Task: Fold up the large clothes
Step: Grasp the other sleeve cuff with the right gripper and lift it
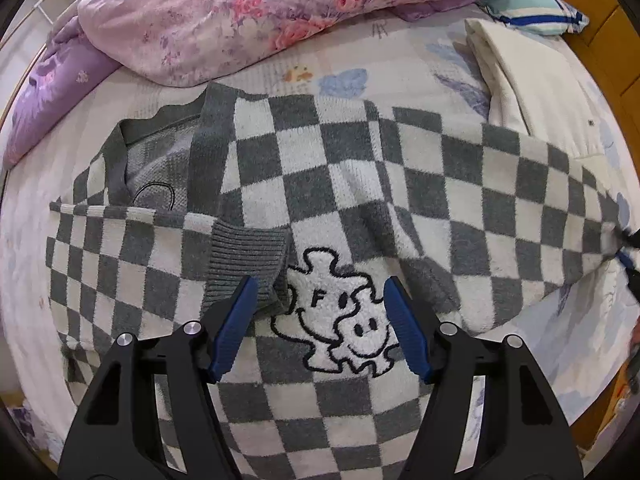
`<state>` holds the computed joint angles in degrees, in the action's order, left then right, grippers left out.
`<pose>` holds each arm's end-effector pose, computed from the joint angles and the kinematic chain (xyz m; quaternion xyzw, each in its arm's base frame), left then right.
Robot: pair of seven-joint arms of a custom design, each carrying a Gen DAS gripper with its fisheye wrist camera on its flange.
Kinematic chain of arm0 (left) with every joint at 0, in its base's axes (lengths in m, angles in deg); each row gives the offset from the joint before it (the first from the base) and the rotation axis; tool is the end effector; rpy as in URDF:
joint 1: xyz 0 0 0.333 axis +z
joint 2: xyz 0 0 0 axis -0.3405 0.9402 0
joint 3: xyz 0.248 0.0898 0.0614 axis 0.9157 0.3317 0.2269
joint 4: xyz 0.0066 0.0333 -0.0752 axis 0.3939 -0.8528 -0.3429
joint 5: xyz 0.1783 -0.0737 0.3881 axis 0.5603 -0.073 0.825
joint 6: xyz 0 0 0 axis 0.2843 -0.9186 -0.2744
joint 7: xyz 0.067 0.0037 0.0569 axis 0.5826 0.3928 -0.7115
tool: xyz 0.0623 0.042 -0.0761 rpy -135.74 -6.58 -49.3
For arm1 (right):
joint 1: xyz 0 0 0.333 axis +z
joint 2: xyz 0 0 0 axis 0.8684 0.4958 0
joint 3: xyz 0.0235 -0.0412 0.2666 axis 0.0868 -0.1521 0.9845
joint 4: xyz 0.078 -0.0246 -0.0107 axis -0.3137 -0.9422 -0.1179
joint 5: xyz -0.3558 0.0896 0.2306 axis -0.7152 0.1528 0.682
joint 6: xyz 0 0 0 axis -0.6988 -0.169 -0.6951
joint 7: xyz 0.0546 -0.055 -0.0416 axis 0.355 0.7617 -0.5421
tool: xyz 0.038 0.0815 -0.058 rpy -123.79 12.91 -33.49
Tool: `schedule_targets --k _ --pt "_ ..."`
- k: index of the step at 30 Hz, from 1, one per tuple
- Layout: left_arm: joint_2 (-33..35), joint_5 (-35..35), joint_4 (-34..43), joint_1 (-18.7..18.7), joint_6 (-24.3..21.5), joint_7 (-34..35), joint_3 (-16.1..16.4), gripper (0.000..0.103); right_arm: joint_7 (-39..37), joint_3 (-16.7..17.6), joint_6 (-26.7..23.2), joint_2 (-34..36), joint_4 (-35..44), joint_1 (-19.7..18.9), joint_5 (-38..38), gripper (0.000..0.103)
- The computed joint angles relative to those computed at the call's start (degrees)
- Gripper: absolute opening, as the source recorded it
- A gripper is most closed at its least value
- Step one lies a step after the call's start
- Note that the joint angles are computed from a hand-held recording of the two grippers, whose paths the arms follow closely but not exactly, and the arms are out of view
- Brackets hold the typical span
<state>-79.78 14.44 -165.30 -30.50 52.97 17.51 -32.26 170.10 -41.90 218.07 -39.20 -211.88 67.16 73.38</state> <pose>0.5534 -0.2231 0.4148 -0.6352 0.7645 -0.0641 0.0888 0.4506 0.0492 0.3589 -0.2250 0.9383 0.0054 0.2625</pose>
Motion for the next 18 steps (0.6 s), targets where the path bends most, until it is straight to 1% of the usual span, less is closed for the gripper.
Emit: schedule_targets --k 1,2,3,6,7,8,10,11,12,13,14,15,17,18 --pt "-0.2 -0.2 -0.2 0.0 -0.2 0.0 0.0 0.067 0.7 -0.1 2.2 -0.4 -0.9 -0.2 0.6 0.029" --pt "-0.3 -0.7 -0.3 0.0 -0.5 0.2 0.0 0.067 0.6 -0.7 3.1 0.1 -0.9 -0.2 1.0 0.029" --pt "-0.5 -1.0 -0.3 -0.1 -0.8 0.3 0.0 0.067 -0.4 -2.2 2.5 1.4 -0.1 0.5 2.2 0.029" --pt "-1.0 -1.0 -0.2 -0.2 -1.6 0.7 -0.1 0.067 -1.9 -4.5 5.6 3.2 0.4 1.4 5.9 0.029" --pt "-1.3 -1.1 -0.4 -0.2 -1.3 1.0 -0.1 0.067 -2.3 -4.3 6.1 3.5 0.7 0.9 5.8 0.029" --pt "-1.4 -1.5 -0.5 -0.3 -0.8 1.4 -0.1 0.067 -3.5 -4.1 6.2 4.5 1.9 0.3 4.9 0.032" --pt "-0.8 -1.5 0.1 -0.2 -0.5 1.1 -0.1 0.067 -5.4 -4.5 4.0 8.1 5.3 0.0 4.7 0.032" --pt "-0.4 -1.5 0.5 -0.2 -0.6 0.8 -0.1 0.067 -7.2 -5.8 2.8 10.3 6.8 0.9 6.7 0.032" --pt "0.2 -1.7 0.9 -0.2 -0.4 0.4 -0.1 0.067 -10.9 -7.7 2.8 12.2 8.0 2.8 10.5 0.028" --pt "0.7 -2.0 1.2 -0.2 -0.3 -0.1 -0.1 0.067 -14.9 -9.2 3.3 13.7 8.6 4.3 14.6 0.020" --pt "1.2 -2.2 1.6 -0.2 -0.2 -0.7 -0.1 0.067 -16.0 -9.0 4.1 13.7 8.5 4.1 16.1 0.012" --pt "1.5 -2.6 1.8 -0.2 0.1 -1.0 0.0 0.067 -14.6 -7.2 4.5 12.6 7.9 2.3 14.2 0.009" --pt "2.3 -4.6 2.0 -0.1 1.4 -1.4 0.1 0.067 -11.7 -3.3 4.6 9.8 6.9 -1.1 8.4 0.009" --pt "3.0 -5.4 2.3 -0.1 1.6 -1.6 0.2 0.065 -10.3 -1.5 4.2 8.3 6.7 -2.5 5.4 0.009"
